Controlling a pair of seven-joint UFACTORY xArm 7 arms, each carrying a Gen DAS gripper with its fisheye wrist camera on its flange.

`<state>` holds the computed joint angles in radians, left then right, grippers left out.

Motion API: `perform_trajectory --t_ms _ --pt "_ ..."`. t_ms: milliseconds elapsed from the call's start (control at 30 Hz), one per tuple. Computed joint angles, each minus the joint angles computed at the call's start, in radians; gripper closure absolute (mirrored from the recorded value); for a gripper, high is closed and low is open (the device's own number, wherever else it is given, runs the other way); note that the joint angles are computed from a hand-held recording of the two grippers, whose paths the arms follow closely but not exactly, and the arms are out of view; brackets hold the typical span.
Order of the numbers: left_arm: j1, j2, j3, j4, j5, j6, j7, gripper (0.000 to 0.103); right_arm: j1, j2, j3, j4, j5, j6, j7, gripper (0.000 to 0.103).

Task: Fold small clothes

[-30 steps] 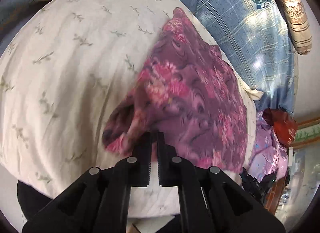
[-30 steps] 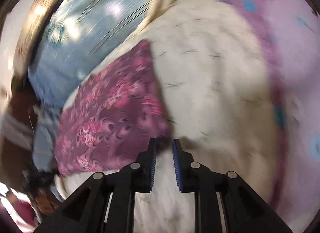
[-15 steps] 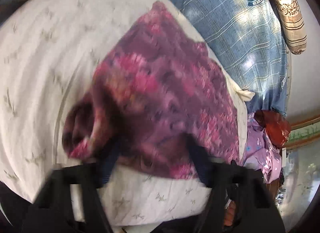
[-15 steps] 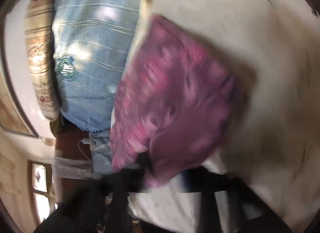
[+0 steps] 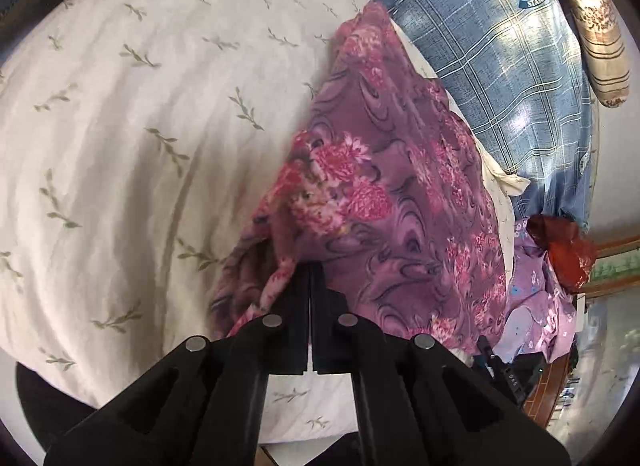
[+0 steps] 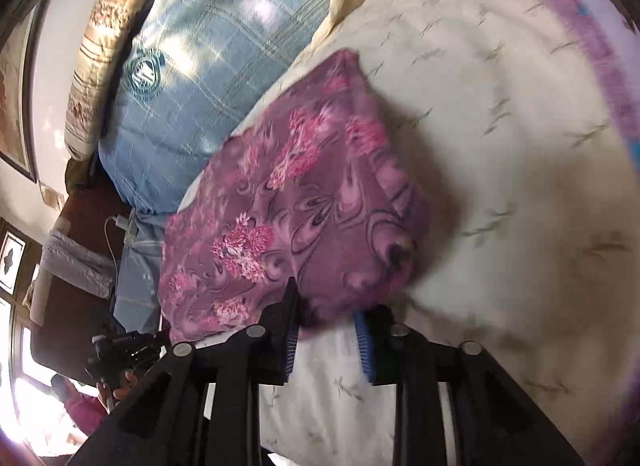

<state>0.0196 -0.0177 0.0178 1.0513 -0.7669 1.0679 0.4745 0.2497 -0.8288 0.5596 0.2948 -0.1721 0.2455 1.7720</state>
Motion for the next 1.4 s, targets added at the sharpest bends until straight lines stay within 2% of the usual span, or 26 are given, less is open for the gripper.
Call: perform_trajectory --t_ms 67,100,133,167,200,233,333,367,400,433,467,500,533,633,800,833,867,900,933,1000,1067,1100,1167,1233,1300,1400 --pt "0.002 -0.012 0.002 -0.002 -0.013 0.006 0.018 0.103 -0.010 -0.046 0.009 0.001 -0.001 0.050 0.018 0.060" --pt "-0.001 -0.018 0.001 -0.003 -0.014 0.004 0.021 0.103 -0.011 -0.068 0.002 -0.003 0.003 0.079 0.028 0.056" --pt "-0.004 -0.022 -0.001 -0.002 -0.009 0.002 0.020 0.103 -0.021 -0.084 0.007 -0.014 0.004 0.077 0.049 0.057" --pt "-0.009 -0.029 -0.004 -0.004 -0.011 0.000 0.014 0.103 -0.036 -0.098 0.018 -0.025 0.006 0.069 0.077 0.061" --pt "-0.010 -0.035 -0.002 -0.007 -0.007 -0.003 0.014 0.103 -0.038 -0.110 0.022 -0.037 0.005 0.069 0.093 0.086" --pt "-0.010 -0.038 0.001 -0.006 0.001 -0.005 0.014 0.103 -0.028 -0.094 0.005 -0.035 0.005 0.077 0.082 0.096" --pt "0.002 -0.045 0.022 0.003 -0.021 0.023 0.019 0.102 0.016 -0.095 -0.034 -0.026 -0.011 0.150 0.071 0.094" --pt "0.010 -0.047 0.032 0.009 -0.039 0.052 0.023 0.101 0.018 -0.122 -0.027 -0.009 0.001 0.215 0.057 0.090" --pt "0.017 -0.048 0.039 0.014 -0.056 0.076 0.028 0.092 0.021 -0.148 -0.017 0.014 -0.004 0.301 0.061 0.082" --pt "0.027 -0.051 0.050 0.017 -0.085 0.114 0.035 0.074 0.047 -0.208 -0.005 0.013 -0.007 0.386 0.069 0.081" --pt "0.034 -0.057 0.055 0.013 -0.100 0.131 0.032 0.062 0.040 -0.229 0.001 0.034 -0.025 0.430 0.067 0.081" --pt "0.039 -0.069 0.058 0.000 -0.119 0.136 0.027 0.043 0.035 -0.251 0.001 0.053 -0.045 0.462 0.056 0.081" --pt "0.041 -0.088 0.060 -0.026 -0.154 0.137 0.035 0.038 0.028 -0.259 0.000 0.065 -0.066 0.457 0.040 0.080" --pt "0.022 -0.105 0.047 -0.061 -0.172 0.134 0.047 0.038 0.002 -0.213 -0.008 0.099 -0.101 0.402 -0.019 0.073" --pt "-0.012 -0.082 0.013 -0.084 -0.097 0.033 -0.002 0.040 -0.023 -0.075 -0.022 0.099 -0.087 0.292 -0.060 0.072" --pt "-0.016 -0.077 0.009 -0.087 -0.085 -0.017 -0.004 0.043 -0.018 -0.048 -0.033 0.094 -0.074 0.300 -0.065 0.074" --pt "-0.018 -0.067 0.010 -0.080 -0.082 -0.034 0.002 0.052 -0.005 -0.017 -0.051 0.086 -0.042 0.304 -0.079 0.075" --pt "-0.018 -0.056 0.012 -0.069 -0.071 -0.042 -0.011 0.062 0.006 -0.026 -0.061 0.054 -0.041 0.266 -0.052 0.077" --pt "-0.014 -0.045 0.017 -0.057 -0.070 -0.031 -0.023 0.066 0.003 -0.053 -0.052 0.045 -0.043 0.265 -0.033 0.077" --pt "0.007 -0.026 0.036 -0.025 -0.095 0.034 -0.029 0.066 0.032 -0.054 -0.086 0.078 -0.028 0.329 -0.067 0.077" --pt "0.027 -0.034 0.046 -0.019 -0.139 0.051 -0.014 0.066 0.012 -0.057 -0.061 0.136 -0.060 0.402 -0.091 0.073" --pt "0.036 -0.042 0.051 -0.008 -0.155 0.051 -0.004 0.064 0.003 -0.056 -0.053 0.165 -0.081 0.421 -0.111 0.073" --pt "0.051 -0.044 0.062 0.018 -0.189 0.062 0.024 0.053 -0.018 -0.039 -0.042 0.209 -0.112 0.425 -0.140 0.070" --pt "0.053 -0.039 0.054 0.045 -0.181 0.016 0.024 0.035 -0.043 0.016 -0.026 0.266 -0.144 0.397 -0.174 0.059" --pt "0.050 0.003 0.046 0.095 -0.167 0.014 0.036 0.033 -0.067 0.106 -0.008 0.330 -0.173 0.365 -0.212 0.055" --pt "0.054 0.110 0.021 0.212 -0.120 0.060 0.003 0.033 -0.105 0.280 0.021 0.450 -0.233 0.325 -0.252 0.055"
